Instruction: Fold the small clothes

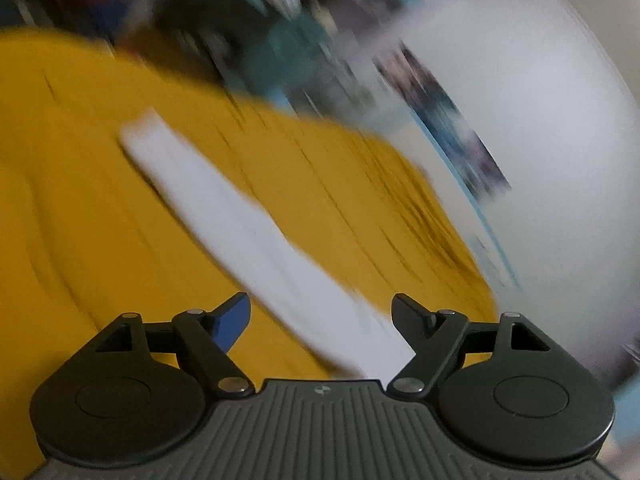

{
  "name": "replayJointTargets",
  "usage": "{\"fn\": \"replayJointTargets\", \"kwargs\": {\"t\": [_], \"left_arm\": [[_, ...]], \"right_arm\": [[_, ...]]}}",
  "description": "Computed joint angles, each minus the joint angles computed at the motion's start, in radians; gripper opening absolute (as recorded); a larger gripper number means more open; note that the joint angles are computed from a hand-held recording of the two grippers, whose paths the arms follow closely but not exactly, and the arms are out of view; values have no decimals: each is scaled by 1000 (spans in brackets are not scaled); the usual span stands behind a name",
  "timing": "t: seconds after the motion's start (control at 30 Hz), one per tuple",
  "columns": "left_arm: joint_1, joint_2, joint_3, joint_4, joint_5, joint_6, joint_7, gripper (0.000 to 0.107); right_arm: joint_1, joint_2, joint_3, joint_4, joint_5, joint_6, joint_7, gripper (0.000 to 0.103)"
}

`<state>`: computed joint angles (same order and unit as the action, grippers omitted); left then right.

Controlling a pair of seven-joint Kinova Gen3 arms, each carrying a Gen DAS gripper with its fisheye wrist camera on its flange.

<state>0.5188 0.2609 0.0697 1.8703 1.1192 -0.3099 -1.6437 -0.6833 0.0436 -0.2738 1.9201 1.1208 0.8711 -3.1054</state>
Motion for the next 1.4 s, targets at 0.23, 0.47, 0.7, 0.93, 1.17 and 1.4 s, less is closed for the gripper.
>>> {"fn": "replayJointTargets", "kwargs": {"t": [0.23,0.47,0.7,0.93,1.17,1.4], "left_arm": [[-15,149,-104,-83,42,-7,130,92],[62,243,-265,-113,-76,25,414,64],[61,296,-333,-136,-197,53,630,13],[68,272,-332,-175,-81,60,475,10],[-36,270,-78,-365,-89,3,229,8],[-63,407,246,-689,-362,72,54,8]], "right_arm": [[12,161,77,-132,-90,-93,133,83],[-24,247,154,-189,-161,-149,226,83],[-50,259,197,-190,-202,-155,245,83],[-48,196,203,-118,-191,-137,209,83],[26,46,157,47,-161,-81,82,83],[140,-100,101,208,-175,-55,-15,83]]}}
